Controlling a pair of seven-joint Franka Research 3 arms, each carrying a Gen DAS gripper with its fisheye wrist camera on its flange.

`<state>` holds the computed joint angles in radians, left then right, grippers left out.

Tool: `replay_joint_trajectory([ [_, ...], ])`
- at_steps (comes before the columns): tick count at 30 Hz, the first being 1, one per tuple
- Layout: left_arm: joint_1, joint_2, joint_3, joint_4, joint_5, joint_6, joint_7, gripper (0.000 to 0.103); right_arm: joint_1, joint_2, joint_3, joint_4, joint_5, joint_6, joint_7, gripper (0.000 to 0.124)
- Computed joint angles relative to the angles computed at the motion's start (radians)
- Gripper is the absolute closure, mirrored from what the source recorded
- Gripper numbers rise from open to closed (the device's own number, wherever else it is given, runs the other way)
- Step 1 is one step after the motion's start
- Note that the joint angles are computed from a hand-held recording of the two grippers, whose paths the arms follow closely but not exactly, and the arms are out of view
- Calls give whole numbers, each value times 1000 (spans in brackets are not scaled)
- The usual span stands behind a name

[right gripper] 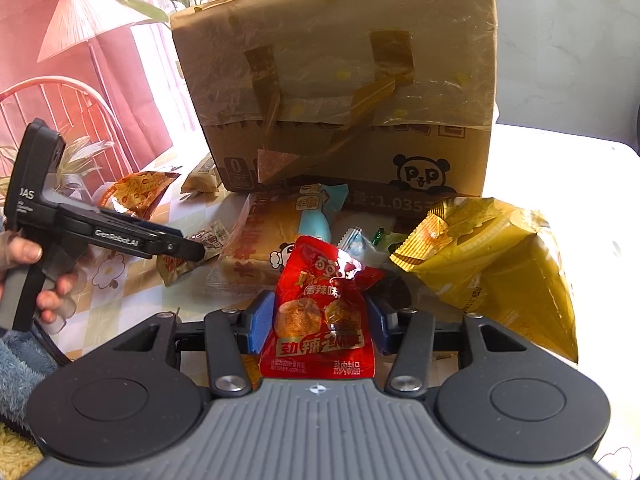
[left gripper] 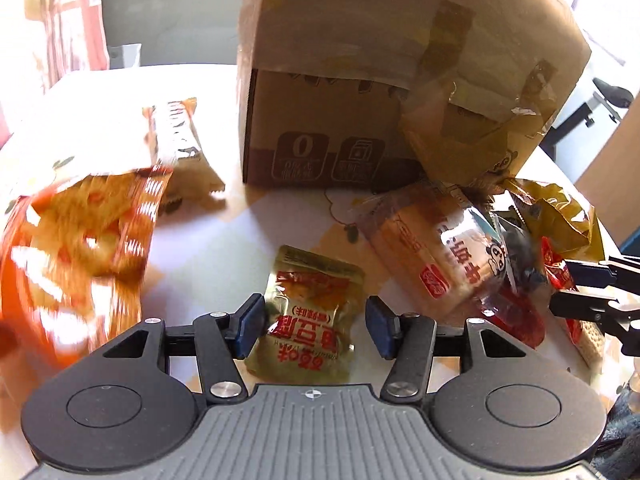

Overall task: Organize snacks
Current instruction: 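Close the left tool on the small gold pouch with red print, then carry the gold pouch with the left tool while the right tool carries the red pouch over the box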

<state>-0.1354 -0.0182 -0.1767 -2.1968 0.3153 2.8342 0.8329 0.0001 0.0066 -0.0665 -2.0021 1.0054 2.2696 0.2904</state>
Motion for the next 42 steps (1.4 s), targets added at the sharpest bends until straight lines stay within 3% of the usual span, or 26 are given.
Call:
replay_joint_trajectory([
  [7,-30,36,-26,85,279,-166,-119,40,-1,-3,-1,-4,4,-2,0,72],
  [12,-42,46,-14,111,322,-234,-241,39,-1,-10,-3,-9,14,-1,-8,72],
  [15,-43,38,-12,101,349,-231,-266,40,-2,-9,-5,-9,13,2,4,72],
  [17,-43,31,-12,92,365,-217,-287,55,-3,-7,-5,-7,12,-2,5,72],
  [18,-42,23,-11,85,382,-207,-308,68,-2,-8,-4,-7,12,-3,2,72],
  [20,-36,-10,-9,52,351,-163,-319,79,-2,-10,-4,-9,15,-6,-8,72],
  [21,-31,-16,-9,42,339,-148,-325,99,-2,-10,-4,-9,16,-6,-11,72],
  [22,-27,-24,-10,33,339,-138,-335,99,-2,-9,-4,-8,16,-6,-10,72],
  [27,-22,-23,-21,39,332,-161,-337,95,-3,-7,-4,-8,17,-11,-10,72],
  [29,-21,-13,-24,54,348,-176,-344,69,-4,-8,-5,-8,20,-14,-14,72],
  [30,-22,-5,-24,64,354,-183,-345,47,-4,-8,-5,-8,20,-14,-14,72],
  [31,-22,5,-23,73,375,-184,-359,44,-4,-8,-5,-8,21,-13,-13,72],
  [36,-37,58,-22,125,350,-219,-272,44,-4,-10,-6,-11,21,-14,-10,72],
  [38,-54,74,-19,143,436,-242,-323,43,-5,-8,-6,-9,22,-16,-9,72],
  [42,-65,105,-8,181,432,-256,-357,46,-5,-4,-5,-6,15,-20,-3,72],
])
